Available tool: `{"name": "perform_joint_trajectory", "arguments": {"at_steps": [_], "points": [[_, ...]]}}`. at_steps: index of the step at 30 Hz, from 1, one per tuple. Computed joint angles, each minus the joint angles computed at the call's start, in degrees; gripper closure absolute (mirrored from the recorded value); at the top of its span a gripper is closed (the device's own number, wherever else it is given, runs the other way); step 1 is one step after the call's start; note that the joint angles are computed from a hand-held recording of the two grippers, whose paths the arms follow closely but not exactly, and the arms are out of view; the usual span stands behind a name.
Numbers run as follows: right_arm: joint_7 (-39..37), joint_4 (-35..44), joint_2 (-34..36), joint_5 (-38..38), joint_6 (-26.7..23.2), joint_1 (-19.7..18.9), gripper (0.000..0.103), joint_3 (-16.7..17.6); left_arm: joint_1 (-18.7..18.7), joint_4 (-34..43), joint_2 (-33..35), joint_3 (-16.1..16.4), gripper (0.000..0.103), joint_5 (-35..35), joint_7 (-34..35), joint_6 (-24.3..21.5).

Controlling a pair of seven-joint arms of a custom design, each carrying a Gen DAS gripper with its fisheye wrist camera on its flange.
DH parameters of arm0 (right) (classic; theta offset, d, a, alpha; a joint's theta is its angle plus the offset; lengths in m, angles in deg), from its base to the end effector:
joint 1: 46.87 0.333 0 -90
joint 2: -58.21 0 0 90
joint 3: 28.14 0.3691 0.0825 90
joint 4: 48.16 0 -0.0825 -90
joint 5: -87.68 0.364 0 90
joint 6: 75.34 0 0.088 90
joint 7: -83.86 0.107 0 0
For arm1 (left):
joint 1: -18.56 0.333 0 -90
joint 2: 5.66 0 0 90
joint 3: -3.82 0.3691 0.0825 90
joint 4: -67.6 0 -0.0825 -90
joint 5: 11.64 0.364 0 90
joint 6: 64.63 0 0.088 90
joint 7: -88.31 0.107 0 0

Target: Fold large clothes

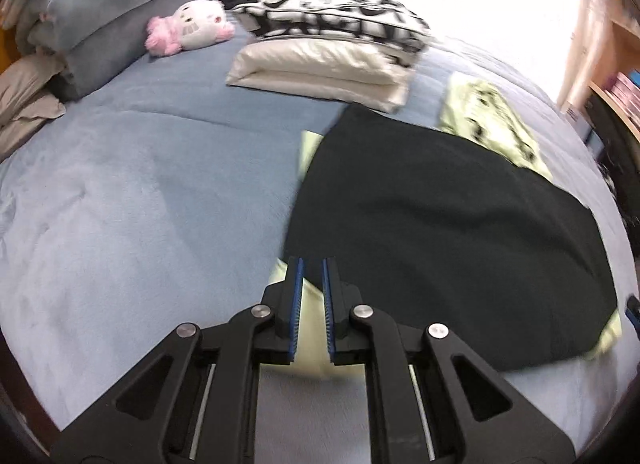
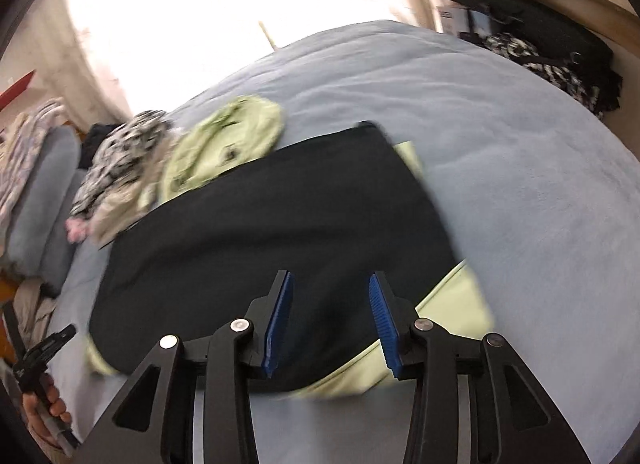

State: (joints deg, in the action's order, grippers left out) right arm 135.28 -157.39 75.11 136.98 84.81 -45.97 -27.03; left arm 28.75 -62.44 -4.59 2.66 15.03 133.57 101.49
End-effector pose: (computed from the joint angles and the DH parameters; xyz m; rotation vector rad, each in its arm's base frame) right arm 0.6530 -0.0136 0.4615 -1.6850 1.7322 -0.3201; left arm 0.5446 0.0594 0.4814 -2.2461 1.3015 -0.5630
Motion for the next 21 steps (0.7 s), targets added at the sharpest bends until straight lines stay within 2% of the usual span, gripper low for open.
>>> {"name": "perform_joint_trajectory", "arguments": {"at_steps": [3, 7, 9, 10, 13, 15, 18, 20, 21], "points": [[-2.1, -3.6, -3.1, 1.6, -1.3, 1.2, 0.063, 1.7, -1.3, -3.6, -3.0, -1.0, 0.096, -3.9, 4.4, 1.0], [-5.3, -6.8, -5.4, 3.5, -0.5, 4.2, 0.063, 3.0, -4.9, -7.1, -4.7, -1.4, 0.096, -11.3, 10.8, 2.5], [-6.3, -7.2, -5.5, 4.6, 0.0, 4.8, 0.063, 4.7, -6.4, -7.3, -4.0, -1.4, 0.096, -14.0, 12.7, 2.6], [-7.8, -9.2, -7.3, 6.8, 0.3, 6.6, 0.063, 4.4, -7.0, -7.4, -3.8, -1.5, 0.096, -15.8, 13.9, 2.4], [-9.6, -8.0, -5.7, 8.7, 1.5, 8.9, 0.063, 4.9, -9.0, -6.7, -2.3, -2.0, 0.096, -23.5, 18.9, 3.1], [-9.6, -7.0, -3.7, 8.0, 2.6, 10.6, 0.063, 5.2, -9.0, -5.3, -0.8, -2.8, 0.096, -22.6, 18.0, 3.7], [-4.4, -5.3, -0.3, 2.0, 3.9, 12.7, 0.063, 3.7, -8.6, -2.9, 1.9, -3.9, 0.096, -20.0, 15.2, 5.8], [0.5, -3.2, 3.0, -3.4, 3.7, 13.3, 0.063, 1.5, -8.3, -1.0, 4.1, -3.2, 0.096, -14.2, 10.4, 6.6], [0.4, -2.5, 4.0, -2.6, 2.9, 11.7, 0.063, 2.0, -7.6, 0.3, 5.4, -3.5, 0.096, -14.0, 10.4, 5.5]]}}
